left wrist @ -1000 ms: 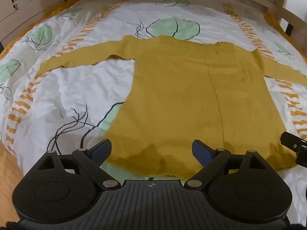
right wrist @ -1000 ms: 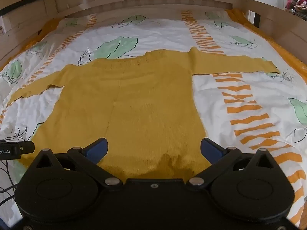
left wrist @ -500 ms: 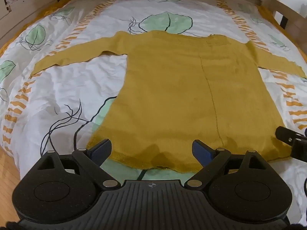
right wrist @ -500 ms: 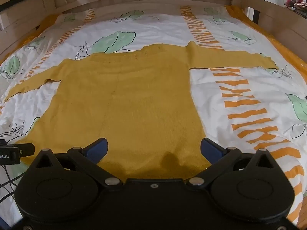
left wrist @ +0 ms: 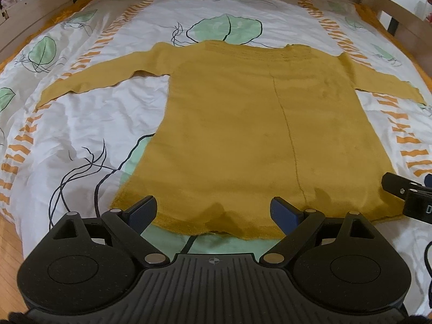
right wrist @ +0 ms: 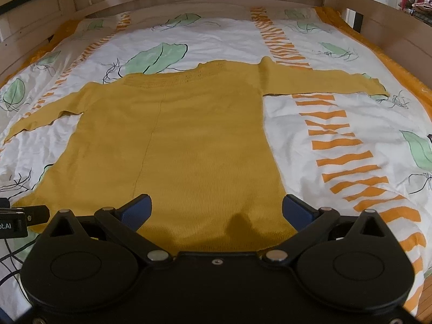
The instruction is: Fold small clothes
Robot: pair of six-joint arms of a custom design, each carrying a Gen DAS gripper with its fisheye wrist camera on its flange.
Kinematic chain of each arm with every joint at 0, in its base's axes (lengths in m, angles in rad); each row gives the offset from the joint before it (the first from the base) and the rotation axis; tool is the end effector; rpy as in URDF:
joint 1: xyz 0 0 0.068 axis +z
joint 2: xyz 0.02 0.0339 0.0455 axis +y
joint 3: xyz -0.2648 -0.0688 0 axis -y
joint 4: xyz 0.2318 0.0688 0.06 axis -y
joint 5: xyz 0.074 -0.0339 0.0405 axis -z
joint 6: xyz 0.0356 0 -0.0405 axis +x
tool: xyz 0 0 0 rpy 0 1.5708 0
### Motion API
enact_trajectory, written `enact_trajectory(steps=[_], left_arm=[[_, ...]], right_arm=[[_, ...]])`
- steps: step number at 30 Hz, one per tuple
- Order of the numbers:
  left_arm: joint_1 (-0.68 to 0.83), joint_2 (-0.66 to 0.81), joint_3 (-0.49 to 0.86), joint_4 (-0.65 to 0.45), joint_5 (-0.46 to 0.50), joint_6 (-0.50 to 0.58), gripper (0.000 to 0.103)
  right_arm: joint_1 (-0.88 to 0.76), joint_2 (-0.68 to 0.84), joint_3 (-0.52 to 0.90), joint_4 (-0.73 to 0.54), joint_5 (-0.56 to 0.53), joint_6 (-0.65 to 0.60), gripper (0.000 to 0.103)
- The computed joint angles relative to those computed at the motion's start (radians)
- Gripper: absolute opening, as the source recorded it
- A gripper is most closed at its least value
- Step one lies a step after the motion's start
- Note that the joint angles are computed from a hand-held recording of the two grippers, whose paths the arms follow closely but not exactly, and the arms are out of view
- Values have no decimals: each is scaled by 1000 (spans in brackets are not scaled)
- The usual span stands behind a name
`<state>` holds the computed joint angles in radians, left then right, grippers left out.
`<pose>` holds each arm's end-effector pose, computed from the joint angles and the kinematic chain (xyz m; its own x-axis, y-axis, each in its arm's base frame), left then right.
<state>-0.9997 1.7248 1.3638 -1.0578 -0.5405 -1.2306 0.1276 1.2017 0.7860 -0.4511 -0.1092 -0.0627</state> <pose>0.1854 -0.2547 0.2461 -0.8186 -0.2212 -0.5300 -0.2770 0.9605 0.0270 0.2292 0.0333 0.2384 -0.7423 -0.1580 -0.6512 -0.2435 0.9690 0.0424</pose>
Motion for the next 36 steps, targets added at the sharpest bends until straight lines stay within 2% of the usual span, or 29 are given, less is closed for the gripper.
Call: enact_trajectory(steps=[36], left_arm=[[26, 0, -45, 59, 60, 14, 91]], right_arm=[[21, 63, 13, -2, -2, -2, 102]])
